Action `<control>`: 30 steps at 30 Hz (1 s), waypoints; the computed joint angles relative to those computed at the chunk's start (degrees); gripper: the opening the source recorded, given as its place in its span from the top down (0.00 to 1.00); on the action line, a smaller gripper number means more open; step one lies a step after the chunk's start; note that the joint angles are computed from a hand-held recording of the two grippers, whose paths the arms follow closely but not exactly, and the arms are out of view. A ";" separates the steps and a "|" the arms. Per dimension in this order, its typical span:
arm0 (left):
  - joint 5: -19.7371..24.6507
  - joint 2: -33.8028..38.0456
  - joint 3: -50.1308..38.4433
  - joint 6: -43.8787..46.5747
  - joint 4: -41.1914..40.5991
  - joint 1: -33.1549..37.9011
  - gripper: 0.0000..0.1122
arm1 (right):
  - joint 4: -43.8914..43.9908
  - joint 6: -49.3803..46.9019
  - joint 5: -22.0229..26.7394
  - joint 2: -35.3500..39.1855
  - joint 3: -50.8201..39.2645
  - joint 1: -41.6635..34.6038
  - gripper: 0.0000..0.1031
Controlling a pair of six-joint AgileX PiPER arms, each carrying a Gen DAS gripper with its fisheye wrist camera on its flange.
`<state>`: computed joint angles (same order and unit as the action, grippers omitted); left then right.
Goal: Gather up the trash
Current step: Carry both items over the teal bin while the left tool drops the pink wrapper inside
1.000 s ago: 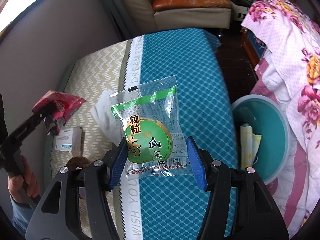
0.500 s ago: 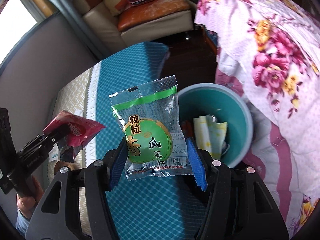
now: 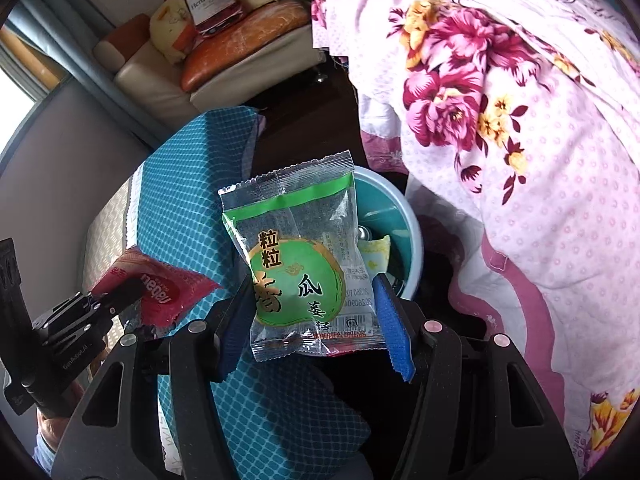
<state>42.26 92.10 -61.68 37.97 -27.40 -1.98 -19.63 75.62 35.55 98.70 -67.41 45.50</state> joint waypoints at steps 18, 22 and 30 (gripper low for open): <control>-4.23 7.48 -3.23 -6.55 1.99 -6.10 0.33 | 3.38 -2.94 -3.48 0.96 3.44 -3.99 0.46; -4.77 7.21 -2.78 -6.75 2.15 -4.75 0.28 | 4.15 -3.64 -3.00 2.17 2.27 -4.01 0.46; -3.23 6.66 -1.90 -4.88 0.73 -0.87 0.28 | 5.56 -5.39 -1.96 4.37 -0.30 -3.83 0.46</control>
